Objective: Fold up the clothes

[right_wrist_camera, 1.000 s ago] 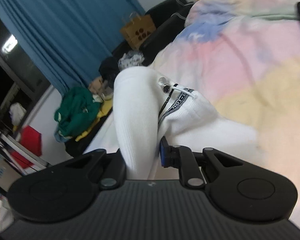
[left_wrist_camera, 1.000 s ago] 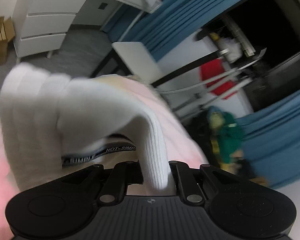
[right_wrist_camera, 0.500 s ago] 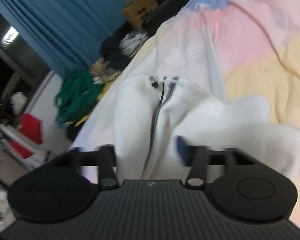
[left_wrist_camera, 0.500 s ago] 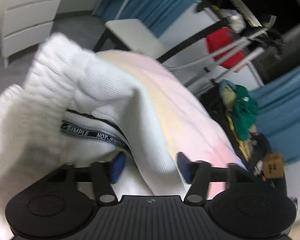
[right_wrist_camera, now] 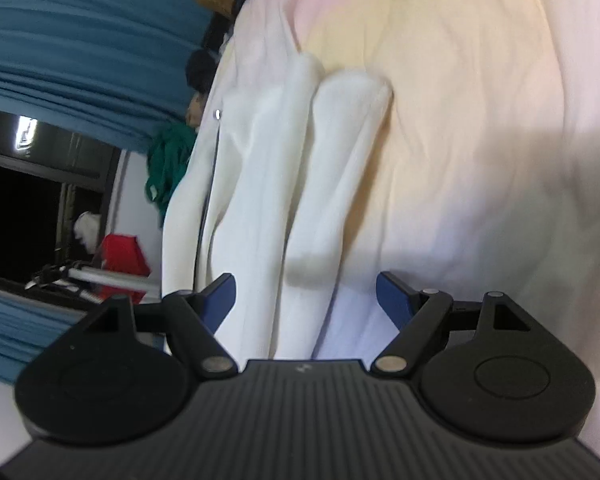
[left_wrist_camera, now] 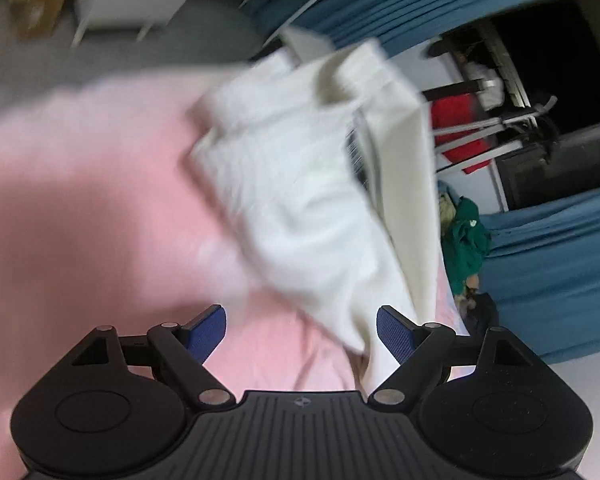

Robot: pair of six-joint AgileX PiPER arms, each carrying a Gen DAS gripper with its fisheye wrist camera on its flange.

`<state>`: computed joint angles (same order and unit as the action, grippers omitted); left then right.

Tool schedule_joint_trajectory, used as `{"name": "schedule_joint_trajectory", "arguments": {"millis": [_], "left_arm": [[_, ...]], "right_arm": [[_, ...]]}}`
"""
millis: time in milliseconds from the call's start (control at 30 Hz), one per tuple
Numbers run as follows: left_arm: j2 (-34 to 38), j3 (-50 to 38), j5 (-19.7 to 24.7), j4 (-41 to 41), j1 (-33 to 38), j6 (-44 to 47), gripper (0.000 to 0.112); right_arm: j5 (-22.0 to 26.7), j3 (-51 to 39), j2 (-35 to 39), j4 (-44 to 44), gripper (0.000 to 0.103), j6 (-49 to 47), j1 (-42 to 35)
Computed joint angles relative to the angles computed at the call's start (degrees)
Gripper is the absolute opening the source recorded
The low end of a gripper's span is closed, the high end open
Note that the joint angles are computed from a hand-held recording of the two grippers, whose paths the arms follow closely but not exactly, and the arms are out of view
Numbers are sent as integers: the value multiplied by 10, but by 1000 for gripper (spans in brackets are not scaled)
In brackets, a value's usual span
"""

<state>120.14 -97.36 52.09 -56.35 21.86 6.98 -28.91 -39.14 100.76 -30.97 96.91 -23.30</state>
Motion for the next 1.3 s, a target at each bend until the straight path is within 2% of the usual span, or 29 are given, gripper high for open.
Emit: {"name": "schedule_joint_trajectory", "arguments": {"millis": [67, 133, 200, 267, 300, 367, 400, 467, 500, 533, 600, 633, 700, 767, 833, 900, 1067, 1167, 1300], "left_arm": [[23, -7, -18, -27, -8, 1, 83], [35, 6, -52, -80, -13, 42, 81], [43, 6, -118, -93, -33, 51, 72], [54, 1, -186, -102, -54, 55, 68], [61, -6, -214, -108, -63, 70, 67], [76, -30, -250, -82, -78, 76, 55], [81, -39, -259, -69, -82, 74, 50], [89, -49, -273, -65, -86, 75, 32], [93, -56, -283, -59, -91, 53, 29], [96, -68, -287, -31, -95, 15, 22], [101, -95, -292, 31, -104, -55, 16], [98, -100, -295, 37, -106, -55, 13], [84, -88, -298, -11, -100, -9, 12], [61, -60, -291, -78, -87, 47, 11], [38, -40, -275, -83, -77, 44, 11], [14, -17, -256, -91, -64, 52, 11], [-41, -22, -164, -5, -15, -26, 10], [-75, -32, -92, 38, 22, -49, 10], [-133, -3, -17, 55, 79, -19, 10]], "right_arm": [[-18, -2, 12, 18, 80, -24, 8], [-27, -12, 28, 58, 80, -57, 20], [-54, -23, 51, 99, 80, -93, 30], [-47, -51, 75, 146, 79, -151, 42], [-44, -65, 86, 169, 79, -180, 47], [-39, -94, 110, 215, 79, -238, 57], [-33, -109, 121, 243, 75, -272, 62], [-7, -135, 131, 303, 61, -342, 69], [4, -144, 135, 342, 47, -378, 74], [9, -151, 138, 376, 40, -409, 79], [5, -156, 141, 428, 34, -459, 89], [5, -157, 140, 455, 32, -485, 95], [8, -157, 128, 514, 27, -539, 107], [6, -148, 110, 540, 24, -553, 112], [13, -134, 83, 544, 22, -550, 112], [41, -122, 55, 553, 22, -560, 108], [66, -40, -32, 500, 22, -469, 101], [97, 12, -86, 401, 21, -379, 82], [125, 85, -162, 271, 21, -257, 61]]}}
